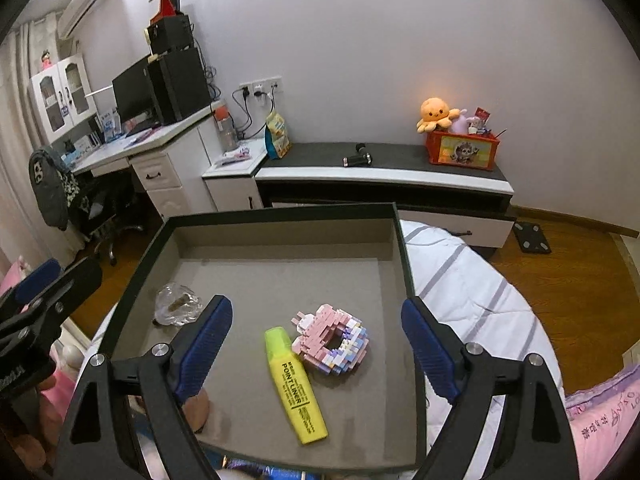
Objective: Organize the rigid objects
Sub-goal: 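Carry bottle and donut into the box and open both tools, then withdraw both tools and move toward the remaining items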
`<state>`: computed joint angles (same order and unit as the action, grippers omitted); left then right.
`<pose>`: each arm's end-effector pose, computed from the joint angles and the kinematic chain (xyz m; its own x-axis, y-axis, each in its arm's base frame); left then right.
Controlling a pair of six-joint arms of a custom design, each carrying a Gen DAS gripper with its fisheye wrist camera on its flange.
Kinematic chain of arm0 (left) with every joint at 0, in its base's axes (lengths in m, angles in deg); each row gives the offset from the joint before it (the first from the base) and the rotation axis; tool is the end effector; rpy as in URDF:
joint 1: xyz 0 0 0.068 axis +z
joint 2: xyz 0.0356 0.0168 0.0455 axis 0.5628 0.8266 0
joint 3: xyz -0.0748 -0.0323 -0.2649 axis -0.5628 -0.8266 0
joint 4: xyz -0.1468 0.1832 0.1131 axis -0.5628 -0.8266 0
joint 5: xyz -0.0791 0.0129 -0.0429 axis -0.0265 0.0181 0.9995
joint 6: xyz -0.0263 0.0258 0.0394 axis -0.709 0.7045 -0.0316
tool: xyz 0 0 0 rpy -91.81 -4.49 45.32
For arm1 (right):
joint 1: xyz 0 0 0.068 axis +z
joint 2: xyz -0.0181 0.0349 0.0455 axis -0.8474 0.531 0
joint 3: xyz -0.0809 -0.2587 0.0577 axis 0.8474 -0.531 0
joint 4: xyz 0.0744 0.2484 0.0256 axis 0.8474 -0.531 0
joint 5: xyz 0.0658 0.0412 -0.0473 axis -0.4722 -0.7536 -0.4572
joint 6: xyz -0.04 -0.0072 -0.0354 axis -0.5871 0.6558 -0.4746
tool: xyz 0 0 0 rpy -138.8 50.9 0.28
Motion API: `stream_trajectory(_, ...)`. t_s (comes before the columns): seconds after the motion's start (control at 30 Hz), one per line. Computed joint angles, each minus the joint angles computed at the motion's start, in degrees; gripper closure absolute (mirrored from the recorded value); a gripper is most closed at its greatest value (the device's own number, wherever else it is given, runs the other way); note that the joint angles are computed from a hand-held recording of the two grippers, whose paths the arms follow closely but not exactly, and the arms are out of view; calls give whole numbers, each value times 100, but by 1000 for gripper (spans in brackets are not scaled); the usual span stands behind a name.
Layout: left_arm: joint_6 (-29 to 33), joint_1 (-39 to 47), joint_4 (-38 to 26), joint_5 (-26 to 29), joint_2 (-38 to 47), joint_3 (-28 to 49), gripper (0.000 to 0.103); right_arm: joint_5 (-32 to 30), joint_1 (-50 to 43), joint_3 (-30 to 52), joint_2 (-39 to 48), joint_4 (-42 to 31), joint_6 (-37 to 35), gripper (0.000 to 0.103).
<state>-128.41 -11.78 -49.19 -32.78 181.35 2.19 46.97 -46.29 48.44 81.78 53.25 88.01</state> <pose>0.2708 -0.2454 0.1951 -0.5032 -0.1870 -0.8437 -0.1966 0.9755 -0.0989 0.3339 0.0756 0.1911 -0.6730 -0.1186 -0.7301 -0.3190 0.9371 0.1418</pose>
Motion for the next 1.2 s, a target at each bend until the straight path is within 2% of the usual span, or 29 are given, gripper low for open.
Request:
stream_trajectory(0.27,-723,-736,-565,-582,-604,-491,0,-200,-226,-918,-1297,28,9,15)
stream_trajectory(0.47,-1741,-1403,-1361,-1043,-854,-767,0,-431,-595,-1623,-2333,-133,-44,15)
stream_trajectory(0.83,-3440,-2361,-2407,-1237,-639,-805,0,-810,-1413,-2772,-3865,-561,-316,15)
stream_trajectory(1.0,-3756,-2698,-2634,-1264,-290,-543,0,-847,-1499,-3047,-4103,-776,-430,15)
stream_trajectory(1.2,-4177,-2944,-3120,-1475,-248,-382,0,-829,-1449,-3135,-4422,-990,-471,15)
